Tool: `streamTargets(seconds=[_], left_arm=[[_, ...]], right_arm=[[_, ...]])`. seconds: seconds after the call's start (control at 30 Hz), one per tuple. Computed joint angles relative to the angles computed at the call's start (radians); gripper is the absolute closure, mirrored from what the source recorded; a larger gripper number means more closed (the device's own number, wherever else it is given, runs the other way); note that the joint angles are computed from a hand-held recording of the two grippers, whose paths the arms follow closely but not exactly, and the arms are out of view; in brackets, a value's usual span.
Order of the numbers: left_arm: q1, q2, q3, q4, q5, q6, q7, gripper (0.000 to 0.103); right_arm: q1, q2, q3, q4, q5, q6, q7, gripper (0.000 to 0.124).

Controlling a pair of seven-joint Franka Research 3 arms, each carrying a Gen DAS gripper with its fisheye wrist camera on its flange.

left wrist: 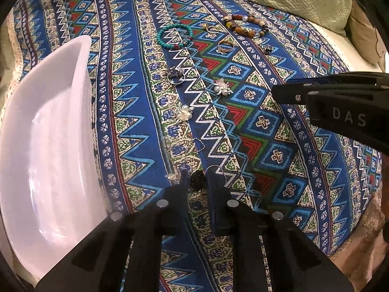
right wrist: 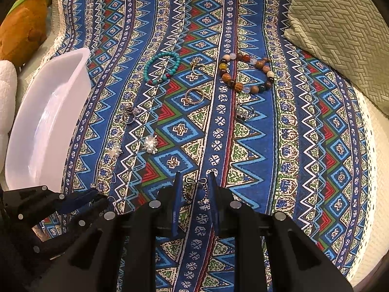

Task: Organize jewelry
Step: 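Carry both items over the white bin and open both tools to drop them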

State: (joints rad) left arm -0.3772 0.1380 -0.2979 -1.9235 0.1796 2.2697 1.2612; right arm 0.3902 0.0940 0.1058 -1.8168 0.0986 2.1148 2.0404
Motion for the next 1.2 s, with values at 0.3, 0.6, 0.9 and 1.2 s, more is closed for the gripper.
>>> streamTargets(seconds=[0.3,0.6,0.9,1.2], left_arm=[[0.018,-0.072,0.004,-0.049,-0.064,0.038,0.059,0.091],[0.043,-0.196,0.030,-0.093,-0.223,0.119,0.158,0.091],[0.104,-0.367,0.121,-0.166,-0.279,0.217,0.177,0.090],[0.179,-0.354,0.172,-0.210,-0.238,0.138,0.190,0.090]], right_arm=[[0.002,-0.005,-0.001,0.000,-0.010,0.008,0.013,0.102],[0.003,-0.055,0.006,0.004,-0.076,0.043,0.034,0.102],[0.053,0.003,0.053,0.185,0.042,0.165,-0.064,0.102],[0.189,0.349,0.057,0.639,0.062,-0.013,-0.120,0.102]])
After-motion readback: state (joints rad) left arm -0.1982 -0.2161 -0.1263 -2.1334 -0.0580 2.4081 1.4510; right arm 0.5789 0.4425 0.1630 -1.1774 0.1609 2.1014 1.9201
